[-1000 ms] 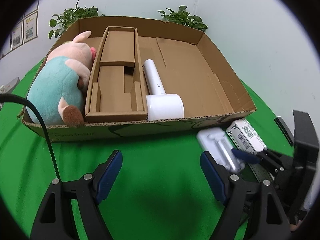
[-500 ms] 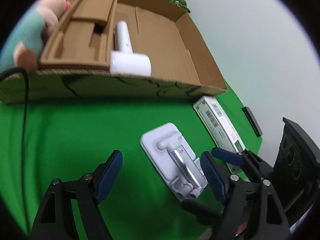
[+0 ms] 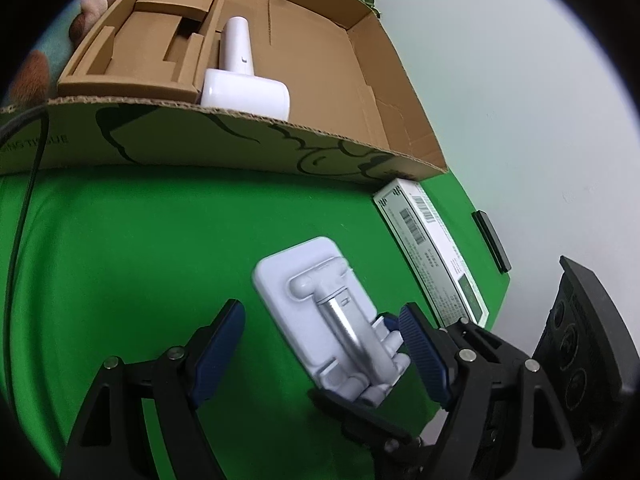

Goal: Organize objects
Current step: 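Grasp the white folding phone stand with the right gripper and lift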

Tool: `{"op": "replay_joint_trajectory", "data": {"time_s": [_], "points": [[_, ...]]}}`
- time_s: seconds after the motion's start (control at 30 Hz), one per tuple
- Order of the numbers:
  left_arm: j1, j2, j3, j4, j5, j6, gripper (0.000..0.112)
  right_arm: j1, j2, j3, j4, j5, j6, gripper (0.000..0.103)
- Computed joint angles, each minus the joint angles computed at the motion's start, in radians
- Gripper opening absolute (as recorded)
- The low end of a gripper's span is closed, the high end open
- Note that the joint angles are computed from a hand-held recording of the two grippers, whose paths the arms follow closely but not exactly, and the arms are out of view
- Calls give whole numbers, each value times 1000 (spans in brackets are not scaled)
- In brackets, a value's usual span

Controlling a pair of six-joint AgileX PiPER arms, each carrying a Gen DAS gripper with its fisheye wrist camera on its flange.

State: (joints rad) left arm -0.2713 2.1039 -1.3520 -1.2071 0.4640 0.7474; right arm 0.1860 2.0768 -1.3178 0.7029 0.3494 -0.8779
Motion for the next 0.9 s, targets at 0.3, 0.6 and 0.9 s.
{"op": "replay_joint_trajectory", "data": {"time_s": [0.3, 0.6, 0.9], "points": [[-1, -65, 105, -17, -53, -64, 45, -30, -24, 46, 262, 98, -158, 65], [2, -121, 170, -12, -70, -94, 41, -6, -42, 76, 301, 86, -181, 64], [-11, -150, 162, 75, -47, -185, 34, -38, -37, 85, 424, 145, -245, 64]]}}
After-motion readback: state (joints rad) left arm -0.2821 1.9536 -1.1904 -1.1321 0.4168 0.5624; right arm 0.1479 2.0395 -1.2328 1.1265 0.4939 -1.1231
